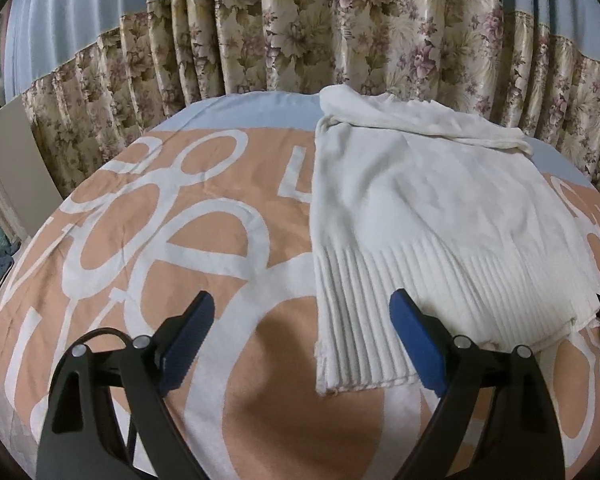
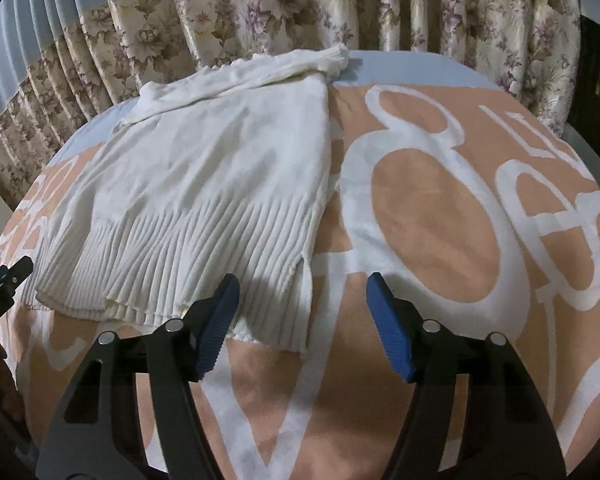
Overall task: Fold small clothes
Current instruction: 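Release the right gripper and pull both tools back from the sweater, then grasp the ribbed hem of the folded sweater with the right gripper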
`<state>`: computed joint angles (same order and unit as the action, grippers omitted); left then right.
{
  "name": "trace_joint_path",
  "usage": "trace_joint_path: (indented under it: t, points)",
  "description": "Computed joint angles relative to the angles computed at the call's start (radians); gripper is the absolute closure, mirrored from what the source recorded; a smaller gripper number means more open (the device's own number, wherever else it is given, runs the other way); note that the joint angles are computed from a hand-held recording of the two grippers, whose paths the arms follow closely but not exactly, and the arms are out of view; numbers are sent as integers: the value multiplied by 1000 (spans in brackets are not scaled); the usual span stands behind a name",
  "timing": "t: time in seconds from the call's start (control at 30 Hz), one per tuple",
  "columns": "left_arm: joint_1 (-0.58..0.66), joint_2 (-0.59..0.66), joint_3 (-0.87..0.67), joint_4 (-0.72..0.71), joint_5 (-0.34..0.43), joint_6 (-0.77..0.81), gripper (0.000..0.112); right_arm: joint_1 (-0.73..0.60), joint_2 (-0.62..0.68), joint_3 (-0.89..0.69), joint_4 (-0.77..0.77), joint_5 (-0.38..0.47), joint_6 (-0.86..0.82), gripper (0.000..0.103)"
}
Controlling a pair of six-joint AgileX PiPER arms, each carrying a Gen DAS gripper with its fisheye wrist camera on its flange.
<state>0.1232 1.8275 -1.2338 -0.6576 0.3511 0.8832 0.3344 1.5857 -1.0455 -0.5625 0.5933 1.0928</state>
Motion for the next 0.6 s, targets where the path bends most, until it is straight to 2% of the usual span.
trace_joint_path:
  t: [0.13, 0.2, 0.27, 0.37, 0.47, 0.6]
  points:
    - [-9, 2, 2, 21, 2, 1, 23, 4, 38, -47, 48, 17, -83, 38]
    - [-14, 6, -2, 49, 2, -19, 23, 13, 47, -59, 47, 16, -95, 47]
    - [-14, 8, -6, 52, 8, -19, 23, 21, 55, -68, 56, 8, -119, 65]
    - [-14, 11, -8, 42, 9, -13, 23, 33, 67, -80, 51, 4, -125, 78]
    - [-4, 9, -4, -19, 12, 40, 23, 31, 64, -74, 48, -10, -116, 90]
    - [-6, 22, -24, 12, 39, 9, 23, 32, 56, -66, 34, -11, -97, 93]
